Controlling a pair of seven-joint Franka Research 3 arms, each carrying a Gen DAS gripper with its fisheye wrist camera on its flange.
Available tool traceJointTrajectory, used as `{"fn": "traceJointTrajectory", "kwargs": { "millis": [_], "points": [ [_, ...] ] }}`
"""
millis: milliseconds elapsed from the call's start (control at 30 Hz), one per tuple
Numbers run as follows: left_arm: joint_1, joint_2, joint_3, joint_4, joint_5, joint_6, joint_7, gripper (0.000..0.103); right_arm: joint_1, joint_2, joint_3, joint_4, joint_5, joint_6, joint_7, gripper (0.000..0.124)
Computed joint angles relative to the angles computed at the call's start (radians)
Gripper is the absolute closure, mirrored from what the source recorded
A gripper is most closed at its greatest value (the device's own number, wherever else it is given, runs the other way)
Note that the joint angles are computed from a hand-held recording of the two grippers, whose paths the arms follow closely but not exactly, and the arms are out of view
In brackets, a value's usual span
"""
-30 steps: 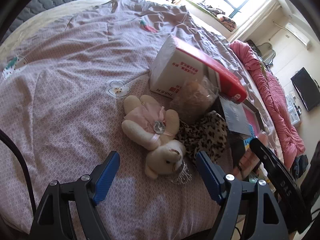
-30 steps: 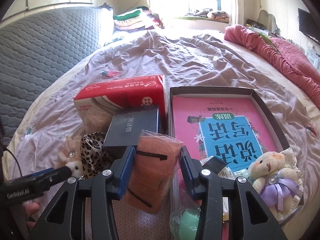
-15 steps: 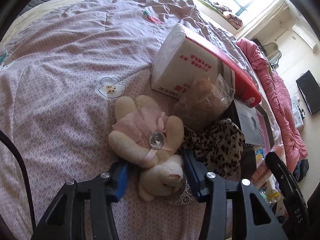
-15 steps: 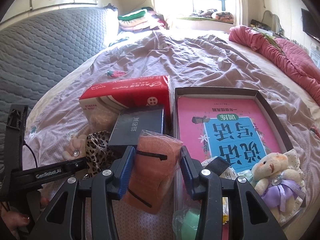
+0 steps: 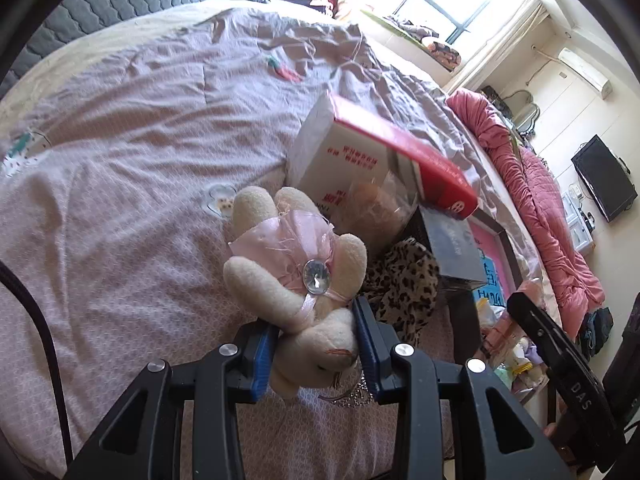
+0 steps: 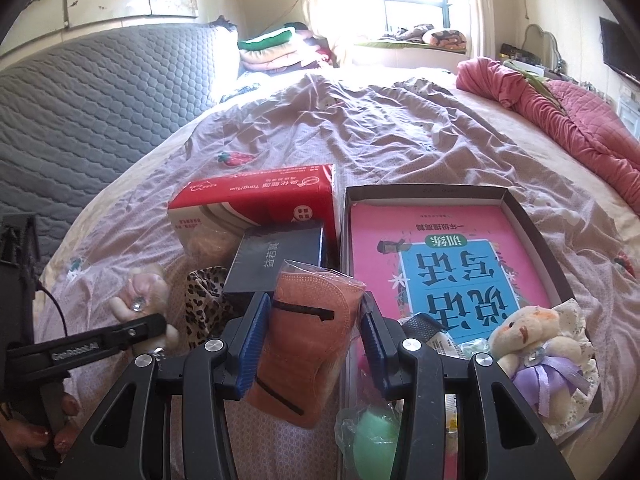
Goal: Organize soft objects
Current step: 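Carry the bunny plush with the left gripper while the right gripper carries the bagged towel over the tray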
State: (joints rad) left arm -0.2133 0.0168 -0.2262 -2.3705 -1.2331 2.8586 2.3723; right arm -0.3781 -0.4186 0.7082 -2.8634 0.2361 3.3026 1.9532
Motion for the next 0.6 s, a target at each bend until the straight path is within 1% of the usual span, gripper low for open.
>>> {"fn": "traceJointTrajectory", "kwargs": {
  "millis": [133,200,300,433,500,600],
  "points": [
    [-0.014,-0.049,0.000,-0.028,-0.014,0.022,0.015,0.066,0.033,-0.027,-0.027,-0.011,-0.001,-0.009,0.002,0.078],
    [-0.033,-0.072,-0.001,-0.045,-0.001,0.050,0.009,0.066,0.047,-0.040,-0.039,-0.017,-0.002,-0.010,0.007,0.078],
    [-0.062,-0.107,0.011,-0.068,0.000,0.057,0.016,0.066,0.073,-0.070,-0.065,-0.032,-0.003,-0.011,0.014,0.078],
    [-0.116,-0.165,0.016,-0.109,0.030,0.091,0.001,0.066,0.108,-0.125,-0.101,-0.058,-0.001,-0.016,0.022,0.078],
    [-0.148,-0.185,0.028,-0.119,0.034,0.100,0.003,0.066,0.123,-0.153,-0.120,-0.070,-0.001,-0.020,0.027,0.078],
    [-0.191,-0.210,0.036,-0.132,0.075,0.115,-0.029,0.066,0.150,-0.205,-0.162,-0.095,-0.001,-0.031,0.032,0.078]
  ]
}}
